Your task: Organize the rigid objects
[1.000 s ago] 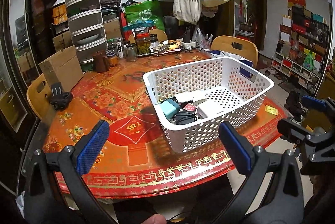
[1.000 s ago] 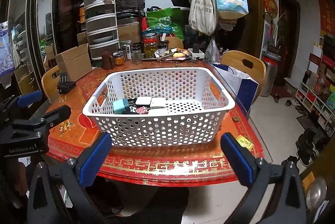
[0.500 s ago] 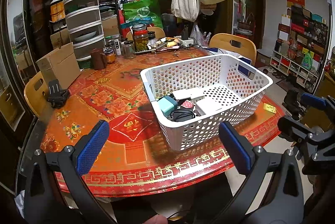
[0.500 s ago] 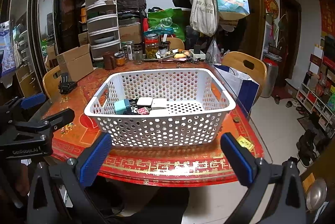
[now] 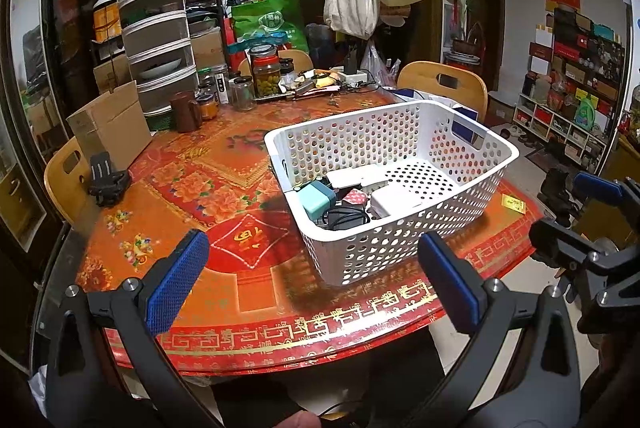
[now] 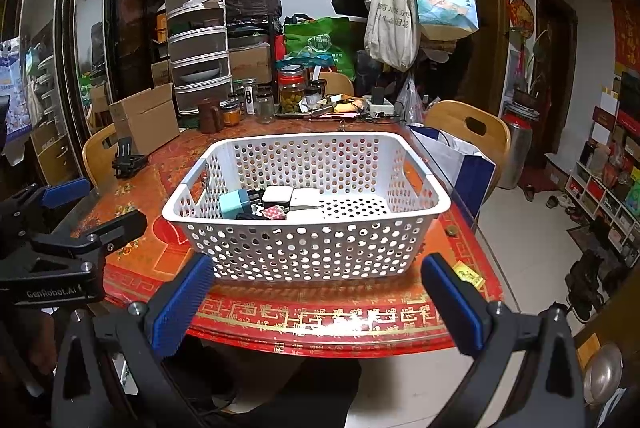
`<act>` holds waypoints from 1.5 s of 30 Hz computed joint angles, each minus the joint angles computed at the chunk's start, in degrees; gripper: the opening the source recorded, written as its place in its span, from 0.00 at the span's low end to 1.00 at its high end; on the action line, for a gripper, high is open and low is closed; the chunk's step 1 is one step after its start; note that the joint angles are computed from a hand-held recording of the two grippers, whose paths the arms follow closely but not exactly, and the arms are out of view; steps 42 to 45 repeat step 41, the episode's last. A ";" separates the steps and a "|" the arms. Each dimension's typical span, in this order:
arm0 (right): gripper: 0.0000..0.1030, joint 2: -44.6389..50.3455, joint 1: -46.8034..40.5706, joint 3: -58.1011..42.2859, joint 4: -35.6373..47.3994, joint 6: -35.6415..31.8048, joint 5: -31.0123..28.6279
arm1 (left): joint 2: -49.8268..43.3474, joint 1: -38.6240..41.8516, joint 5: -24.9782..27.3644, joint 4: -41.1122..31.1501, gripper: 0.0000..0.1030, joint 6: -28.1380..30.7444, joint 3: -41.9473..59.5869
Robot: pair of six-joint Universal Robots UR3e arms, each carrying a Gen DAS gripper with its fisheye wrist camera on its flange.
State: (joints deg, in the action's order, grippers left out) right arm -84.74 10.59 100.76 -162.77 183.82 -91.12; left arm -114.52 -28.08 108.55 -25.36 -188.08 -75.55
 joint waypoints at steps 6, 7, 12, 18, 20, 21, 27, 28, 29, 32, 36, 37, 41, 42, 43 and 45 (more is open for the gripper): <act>1.00 -0.13 -0.03 0.06 0.04 -0.03 0.05 | -0.40 -0.28 0.23 0.07 1.00 -0.26 0.25; 1.00 -0.17 -0.08 -0.02 0.15 -0.07 0.09 | -0.27 -0.21 0.20 0.01 1.00 -0.19 0.23; 1.00 -0.35 -0.07 -0.07 0.37 -0.35 0.13 | -0.88 -0.38 0.23 -0.15 1.00 -0.25 1.00; 1.00 -0.36 0.01 -0.11 0.44 -0.32 0.04 | -1.16 -0.59 0.37 -0.17 1.00 -0.40 1.21; 1.00 -0.36 0.01 -0.11 0.44 -0.32 0.04 | -1.11 -0.52 0.29 -0.31 1.00 -0.37 1.29; 1.00 -0.36 0.01 -0.11 0.44 -0.32 0.04 | -1.17 -0.54 0.34 -0.43 1.00 -0.41 1.43; 1.00 -0.29 -0.02 -0.21 0.52 -0.40 0.08 | -1.62 -0.81 0.65 -0.55 1.00 -0.47 1.88; 1.00 -0.28 -0.01 -0.22 0.52 -0.39 0.10 | -1.75 -0.78 0.64 -0.85 1.00 -0.56 2.31; 1.00 -0.25 0.00 -0.26 0.52 -0.37 0.10 | -1.42 -0.65 0.50 -0.75 1.00 -0.52 1.87; 1.00 -0.26 0.07 -0.14 0.44 -0.47 0.09 | -1.64 -0.75 0.63 -0.78 1.00 -0.53 2.18; 1.00 -0.23 0.05 0.03 0.17 -0.51 0.22 | -1.79 -1.03 0.97 0.90 1.00 0.08 1.26; 1.00 -0.25 0.02 0.11 0.10 -0.54 0.28 | -1.72 -1.08 0.90 1.53 1.00 0.24 0.78; 1.00 -0.29 0.06 0.24 0.01 -0.73 0.57 | -1.06 -0.82 0.73 2.88 1.00 0.66 -0.72; 1.00 -0.29 0.06 0.24 0.01 -0.73 0.57 | -1.06 -0.82 0.73 2.88 1.00 0.66 -0.72; 1.00 -0.29 0.06 0.24 0.01 -0.73 0.57 | -1.06 -0.82 0.73 2.88 1.00 0.66 -0.72; 1.00 -0.29 0.06 0.24 0.01 -0.73 0.57 | -1.06 -0.82 0.73 2.88 1.00 0.66 -0.72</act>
